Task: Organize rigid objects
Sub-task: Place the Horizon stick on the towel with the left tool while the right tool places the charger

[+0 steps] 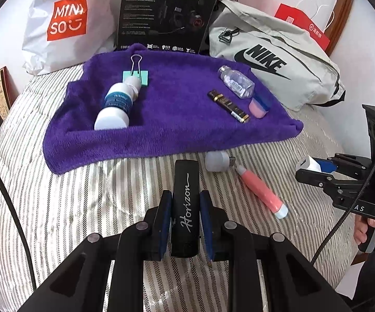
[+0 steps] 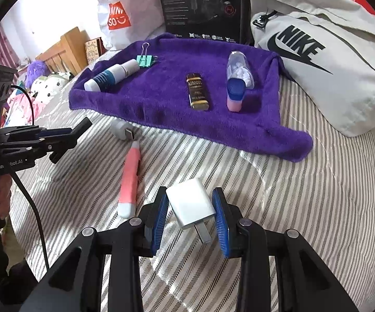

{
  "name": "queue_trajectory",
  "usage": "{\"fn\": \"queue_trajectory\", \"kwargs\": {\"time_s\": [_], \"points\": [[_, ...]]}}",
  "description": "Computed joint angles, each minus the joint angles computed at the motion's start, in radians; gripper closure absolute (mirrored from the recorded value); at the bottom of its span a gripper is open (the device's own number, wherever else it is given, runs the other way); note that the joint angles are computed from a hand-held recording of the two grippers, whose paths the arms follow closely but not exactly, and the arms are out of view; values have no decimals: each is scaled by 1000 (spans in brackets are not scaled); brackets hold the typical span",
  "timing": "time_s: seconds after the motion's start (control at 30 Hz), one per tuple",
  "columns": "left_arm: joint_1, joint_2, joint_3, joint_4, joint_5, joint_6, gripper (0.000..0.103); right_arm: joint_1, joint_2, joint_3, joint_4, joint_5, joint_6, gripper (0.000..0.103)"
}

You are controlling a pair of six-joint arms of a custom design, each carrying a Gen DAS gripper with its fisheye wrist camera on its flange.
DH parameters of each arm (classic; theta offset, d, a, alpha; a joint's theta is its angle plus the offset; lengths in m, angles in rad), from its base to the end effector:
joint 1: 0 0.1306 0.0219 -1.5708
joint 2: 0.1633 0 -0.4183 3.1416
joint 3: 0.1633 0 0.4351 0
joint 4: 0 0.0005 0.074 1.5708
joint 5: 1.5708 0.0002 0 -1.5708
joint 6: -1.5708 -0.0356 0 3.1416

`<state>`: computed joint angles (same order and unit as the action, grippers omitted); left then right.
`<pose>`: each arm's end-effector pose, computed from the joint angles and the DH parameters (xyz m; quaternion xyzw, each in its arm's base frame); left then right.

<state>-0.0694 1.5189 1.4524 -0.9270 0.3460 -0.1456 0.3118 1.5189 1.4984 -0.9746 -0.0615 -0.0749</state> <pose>0.5588 -0.0515 0.4272 0.1500 0.9336 -0.1542 0.2865 0.5352 0.1743 0.4454 -0.1219 0.9507 0.0834 0.2728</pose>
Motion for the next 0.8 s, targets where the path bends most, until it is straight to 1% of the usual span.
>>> {"fn": "queue_trajectory", "kwargs": {"time_s": [0.07, 0.17, 0.43, 0.63, 0.8], "points": [[1, 3, 12, -5, 5, 0, 82, -2, 6, 15, -4, -4, 7, 69], [-4, 11, 37, -10, -8, 0, 82, -6, 15, 43, -3, -11, 14, 69], [-6, 55, 121, -27, -8, 4, 82, -19, 74, 164, -23, -22, 41, 69], [-5, 111, 202, -46, -9, 17, 82, -32, 164, 287, -56, -30, 51, 69], [1, 147, 251, -56, -11, 31, 82, -41, 266, 410, -79, -41, 52, 69]]}}
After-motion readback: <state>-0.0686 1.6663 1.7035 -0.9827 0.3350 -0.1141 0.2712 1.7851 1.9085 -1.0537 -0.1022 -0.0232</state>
